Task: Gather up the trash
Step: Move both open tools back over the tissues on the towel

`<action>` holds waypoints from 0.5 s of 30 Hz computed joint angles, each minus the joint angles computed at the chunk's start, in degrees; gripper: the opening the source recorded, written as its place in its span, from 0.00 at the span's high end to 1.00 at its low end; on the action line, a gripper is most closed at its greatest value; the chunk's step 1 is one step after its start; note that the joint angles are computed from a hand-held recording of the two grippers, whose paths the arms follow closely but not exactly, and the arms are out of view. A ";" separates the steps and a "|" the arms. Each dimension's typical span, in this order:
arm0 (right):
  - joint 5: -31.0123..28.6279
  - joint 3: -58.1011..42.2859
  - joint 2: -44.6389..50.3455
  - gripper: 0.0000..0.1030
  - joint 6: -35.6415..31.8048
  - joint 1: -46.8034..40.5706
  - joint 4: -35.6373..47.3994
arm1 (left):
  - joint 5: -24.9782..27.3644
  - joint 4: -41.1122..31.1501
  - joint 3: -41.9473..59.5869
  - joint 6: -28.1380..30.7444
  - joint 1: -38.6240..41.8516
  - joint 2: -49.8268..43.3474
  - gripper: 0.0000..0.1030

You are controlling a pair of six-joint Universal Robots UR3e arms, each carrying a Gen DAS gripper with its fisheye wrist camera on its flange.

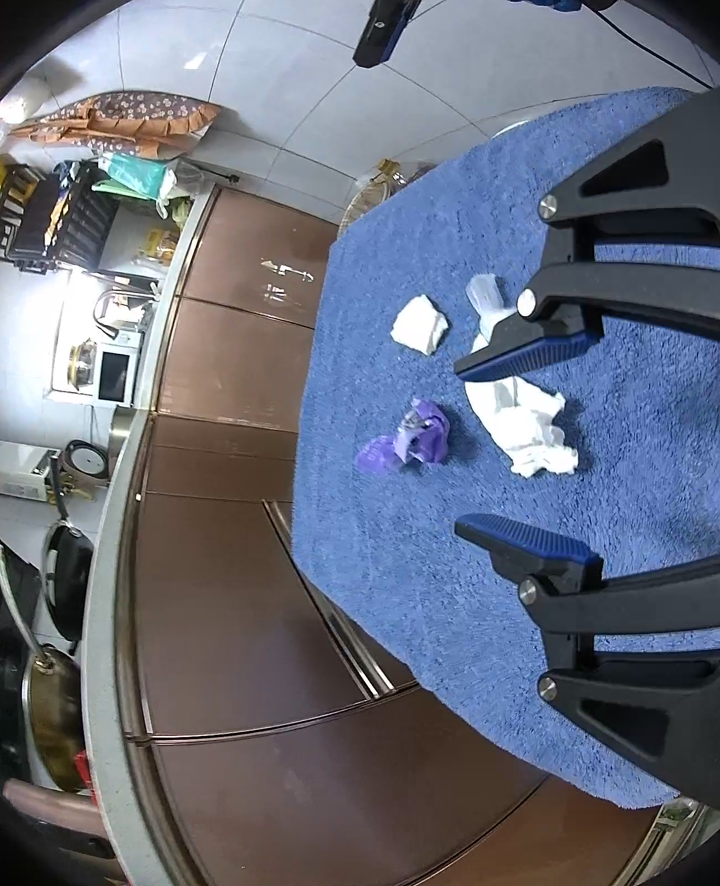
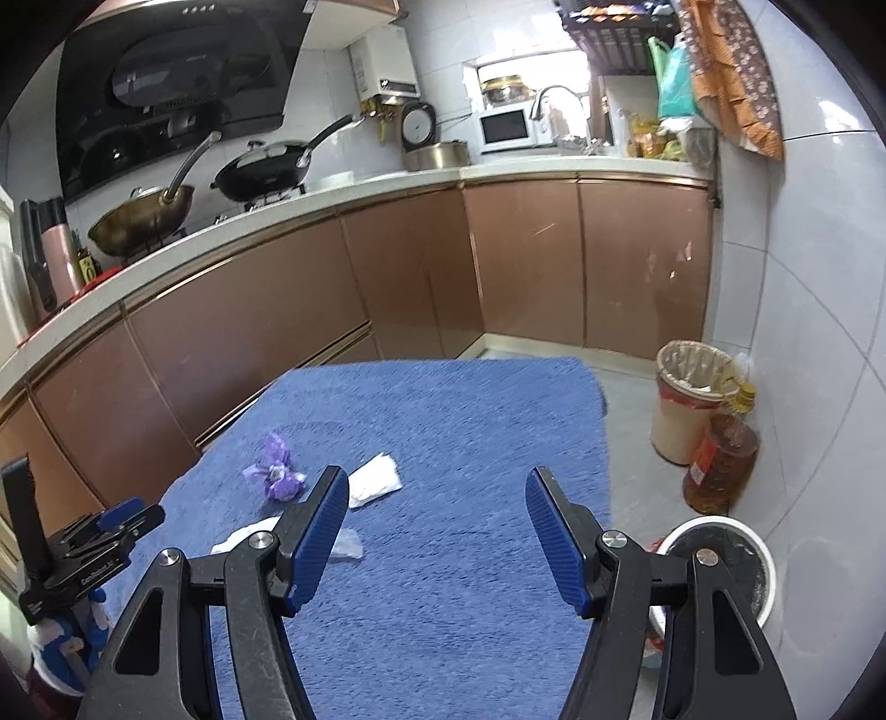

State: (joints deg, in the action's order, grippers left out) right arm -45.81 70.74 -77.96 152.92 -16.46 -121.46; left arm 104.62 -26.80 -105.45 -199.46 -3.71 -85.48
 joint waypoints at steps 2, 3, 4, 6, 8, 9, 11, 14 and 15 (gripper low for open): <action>-0.60 -1.65 1.46 0.38 -0.65 1.45 2.07 | -1.75 0.59 -1.37 0.39 1.84 0.09 0.54; -0.92 -2.18 2.13 0.38 -0.92 2.16 3.01 | -2.13 0.56 -1.54 0.43 2.25 -0.01 0.54; -1.42 -2.64 2.68 0.38 -0.96 2.75 3.42 | -3.09 0.91 -2.23 0.75 3.17 0.00 0.54; -2.70 -3.51 3.91 0.38 -1.38 4.05 4.19 | -4.51 1.59 -3.48 1.13 4.49 0.17 0.54; -3.64 -4.74 5.35 0.38 -2.02 5.39 5.79 | -6.31 2.35 -4.92 1.48 6.15 0.43 0.54; -3.98 -4.99 5.79 0.38 -2.36 5.92 6.34 | -6.98 2.65 -5.44 1.68 6.76 0.45 0.54; -4.71 -6.10 7.23 0.38 -3.21 7.24 7.91 | -8.54 3.20 -6.22 2.43 7.96 -0.03 0.54; -5.60 -8.23 9.56 0.38 -4.57 9.10 10.52 | -10.55 3.30 -5.91 3.71 8.76 -1.80 0.54; -5.94 -8.76 10.33 0.38 -5.00 9.84 11.17 | -11.51 3.30 -5.52 4.13 9.03 -2.81 0.54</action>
